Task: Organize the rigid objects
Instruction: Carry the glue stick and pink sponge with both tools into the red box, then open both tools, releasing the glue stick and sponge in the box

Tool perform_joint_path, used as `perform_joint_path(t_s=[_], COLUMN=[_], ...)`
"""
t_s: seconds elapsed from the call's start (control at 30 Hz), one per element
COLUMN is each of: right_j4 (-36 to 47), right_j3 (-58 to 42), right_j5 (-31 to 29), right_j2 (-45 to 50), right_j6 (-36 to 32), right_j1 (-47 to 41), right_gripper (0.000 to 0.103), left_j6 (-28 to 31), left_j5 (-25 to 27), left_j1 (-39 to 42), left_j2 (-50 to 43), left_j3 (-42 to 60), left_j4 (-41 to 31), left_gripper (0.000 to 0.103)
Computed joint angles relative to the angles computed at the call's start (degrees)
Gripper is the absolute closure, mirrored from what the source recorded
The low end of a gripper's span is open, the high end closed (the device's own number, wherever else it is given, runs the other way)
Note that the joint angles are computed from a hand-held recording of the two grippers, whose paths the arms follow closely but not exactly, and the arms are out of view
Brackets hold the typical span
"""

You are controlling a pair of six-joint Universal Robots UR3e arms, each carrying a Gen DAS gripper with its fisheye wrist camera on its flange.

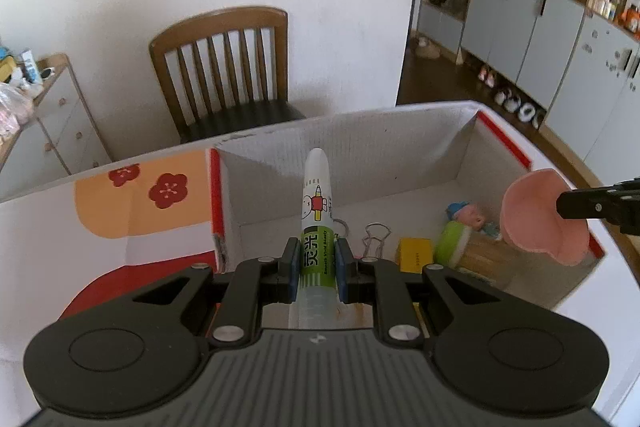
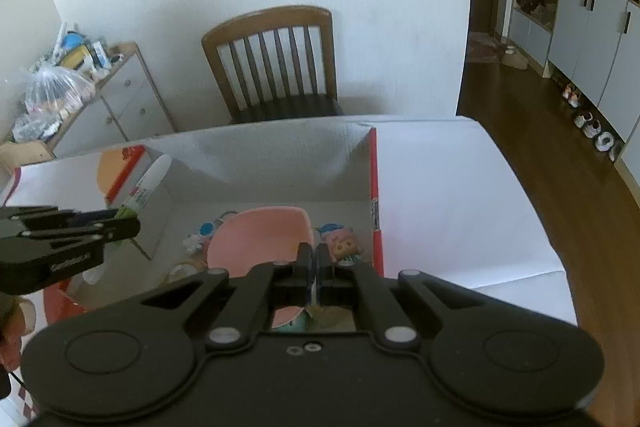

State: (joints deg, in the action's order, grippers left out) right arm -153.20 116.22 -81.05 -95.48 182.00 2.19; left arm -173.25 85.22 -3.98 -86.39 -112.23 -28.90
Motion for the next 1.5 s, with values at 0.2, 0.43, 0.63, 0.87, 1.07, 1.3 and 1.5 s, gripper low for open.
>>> perform_joint_path(t_s=[0.2, 0.43, 0.63, 0.87, 1.07, 1.3, 1.5], right_j4=[0.4, 1.7, 2.8, 3.8, 4.1, 3.5, 3.9], right_j3=[-5.2, -8.0, -10.0, -10.7, -9.6, -7.4, -5.4], right_j5=[-2.1, -3.7, -4.9, -5.5, -4.4, -3.8, -3.1], right_j2=[7.6, 12.2, 14.6, 15.2, 13.9, 10.8, 6.7], right_j6=[-0.1, -1.2, -1.8, -1.5, -1.6, -1.5, -1.8], right_j1=[3.3, 6.0, 7.3, 7.6, 7.2, 6.7, 6.3], right_gripper=[0.102, 0.102, 0.102, 0.089, 0.073, 0.067, 0.062], left_j6=[0.4, 2.1, 2.5, 1.5, 0.7, -0.4, -0.3], left_j5=[-0.5, 0.0, -0.2, 1.2, 1.2, -0.8, -3.7], left_j1=[-0.1, -0.9, -0.7, -1.3, -1.2, -0.6, -0.3], left_j2=[-8.9, -13.6, -15.5, -17.6, -17.6, -14.5, -9.1], left_j3=[7.8, 10.7, 13.7, 18.2, 18.9, 16.8, 12.7], left_j4=[-3.9, -5.7, -10.3, -15.7, -16.9, -16.6, -15.7], left_gripper=[0.085, 0.085, 0.085, 0.085, 0.085, 0.085, 0.085])
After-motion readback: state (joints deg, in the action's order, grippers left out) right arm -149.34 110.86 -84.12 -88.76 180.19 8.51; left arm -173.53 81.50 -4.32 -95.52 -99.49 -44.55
